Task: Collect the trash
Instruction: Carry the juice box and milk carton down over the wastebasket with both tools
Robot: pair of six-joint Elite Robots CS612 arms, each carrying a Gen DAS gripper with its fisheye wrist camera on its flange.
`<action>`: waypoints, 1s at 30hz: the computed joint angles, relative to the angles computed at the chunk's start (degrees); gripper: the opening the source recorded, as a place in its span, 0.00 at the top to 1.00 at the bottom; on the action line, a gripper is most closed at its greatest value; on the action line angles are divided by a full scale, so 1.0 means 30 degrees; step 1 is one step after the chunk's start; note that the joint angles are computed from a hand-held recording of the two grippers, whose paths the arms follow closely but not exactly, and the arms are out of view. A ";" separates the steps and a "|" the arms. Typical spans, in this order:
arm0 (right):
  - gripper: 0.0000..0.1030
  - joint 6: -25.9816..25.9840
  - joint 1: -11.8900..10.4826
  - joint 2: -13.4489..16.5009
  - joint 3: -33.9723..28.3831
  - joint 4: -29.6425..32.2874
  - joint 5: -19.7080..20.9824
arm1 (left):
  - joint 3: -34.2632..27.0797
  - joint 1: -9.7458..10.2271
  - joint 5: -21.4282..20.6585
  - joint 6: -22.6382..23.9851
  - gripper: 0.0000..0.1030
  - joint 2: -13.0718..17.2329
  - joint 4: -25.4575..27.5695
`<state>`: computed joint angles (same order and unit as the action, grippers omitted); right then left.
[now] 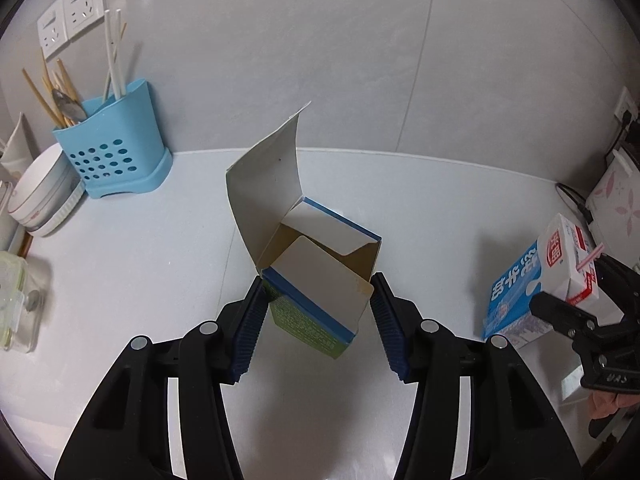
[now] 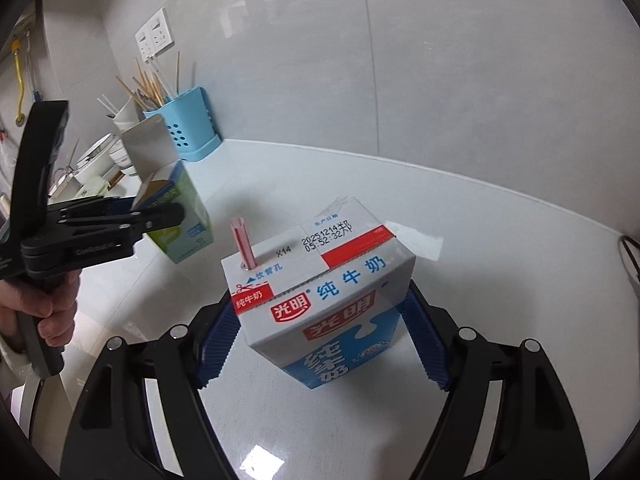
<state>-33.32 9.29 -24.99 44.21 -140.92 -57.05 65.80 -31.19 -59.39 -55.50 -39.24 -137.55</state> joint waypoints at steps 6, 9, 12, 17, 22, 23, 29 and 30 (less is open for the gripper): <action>0.29 0.1645 -0.0057 -0.1127 0.2160 -0.1817 -0.1044 | 0.0946 -0.0342 -0.0119 -0.0559 0.50 -0.0623 -0.0030; 0.29 0.1883 -0.0128 -0.1756 0.3319 -0.2538 -0.1348 | 0.1317 -0.0546 -0.0115 -0.0834 0.50 -0.0910 0.0060; 0.29 0.2264 -0.0137 -0.2335 0.4346 -0.3239 -0.1533 | 0.1919 -0.0764 -0.0088 -0.0906 0.50 -0.1288 -0.0348; 0.29 0.2472 -0.0157 -0.3257 0.5979 -0.4355 -0.1782 | 0.2589 -0.1120 -0.0171 -0.1092 0.50 -0.1802 -0.0562; 0.29 0.3001 -0.0251 -0.4082 0.7427 -0.5461 -0.1777 | 0.3273 -0.1501 -0.0064 -0.1029 0.50 -0.2237 -0.1205; 0.29 0.3099 -0.0287 -0.4256 0.7757 -0.5733 -0.1772 | 0.3393 -0.1586 0.0006 -0.1047 0.50 -0.2310 -0.1300; 0.29 0.3568 -0.0503 -0.5020 0.9295 -0.6860 -0.1663 | 0.4123 -0.2022 0.0049 -0.1239 0.50 -0.2715 -0.1933; 0.29 0.3586 -0.0555 -0.5148 0.9561 -0.7026 -0.1654 | 0.4264 -0.2118 0.0103 -0.1256 0.50 -0.2798 -0.2020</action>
<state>-22.56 7.63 -40.44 72.89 -162.00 -62.01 78.59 -37.54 -59.08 -59.27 -47.63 -143.61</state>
